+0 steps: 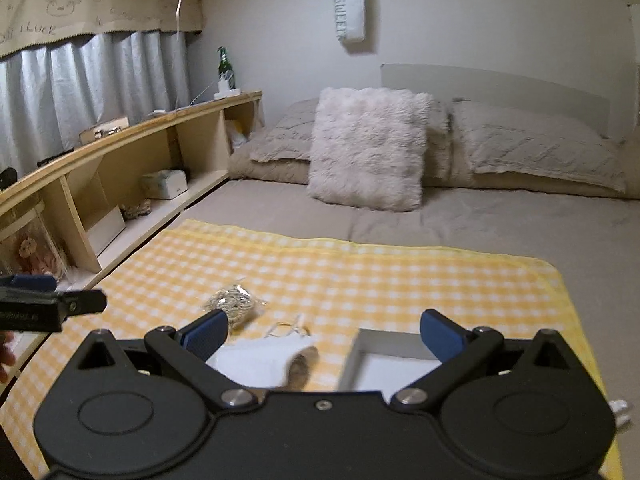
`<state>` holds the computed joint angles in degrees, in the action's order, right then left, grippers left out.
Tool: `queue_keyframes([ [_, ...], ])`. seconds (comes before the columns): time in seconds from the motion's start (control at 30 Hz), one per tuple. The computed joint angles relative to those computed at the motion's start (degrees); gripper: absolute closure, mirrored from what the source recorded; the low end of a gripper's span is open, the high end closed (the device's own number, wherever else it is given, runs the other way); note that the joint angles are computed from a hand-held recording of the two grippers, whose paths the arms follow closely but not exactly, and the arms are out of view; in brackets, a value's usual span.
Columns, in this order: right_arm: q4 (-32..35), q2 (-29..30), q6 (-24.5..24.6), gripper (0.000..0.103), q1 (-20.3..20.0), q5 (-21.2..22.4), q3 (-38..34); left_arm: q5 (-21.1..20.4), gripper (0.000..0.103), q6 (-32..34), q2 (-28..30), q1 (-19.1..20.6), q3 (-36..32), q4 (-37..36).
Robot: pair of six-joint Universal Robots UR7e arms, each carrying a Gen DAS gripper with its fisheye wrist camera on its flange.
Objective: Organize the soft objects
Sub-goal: 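Withdraw both tools from the box toward the mask and bagged cord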
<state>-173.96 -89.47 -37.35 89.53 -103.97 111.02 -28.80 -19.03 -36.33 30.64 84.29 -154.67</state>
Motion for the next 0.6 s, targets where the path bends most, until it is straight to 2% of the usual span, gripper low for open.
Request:
queue_keyframes([
  [0.17,0.15,6.62,0.18,0.0,1.26,-2.61,-3.38,-1.54,0.0,5.04,3.47,3.86,-3.27,-6.52],
  [0.23,1.51,9.2,0.24,0.0,1.43,-3.78,-5.34,-2.12,0.0,5.98,4.88,5.21,-6.01,-3.84],
  [0.33,2.43,13.18,-0.45,0.0,1.7,-5.48,-8.14,-1.57,0.0,12.17,8.12,6.47,-10.1,-5.72],
  [0.47,5.95,17.37,-2.46,0.0,1.43,-6.51,-11.96,-4.65,0.0,13.52,10.85,8.88,-15.67,-3.1],
  [0.6,7.85,20.97,-5.48,0.001,1.12,-8.13,-14.86,-4.86,0.0,15.42,13.81,10.87,-20.33,-2.04],
])
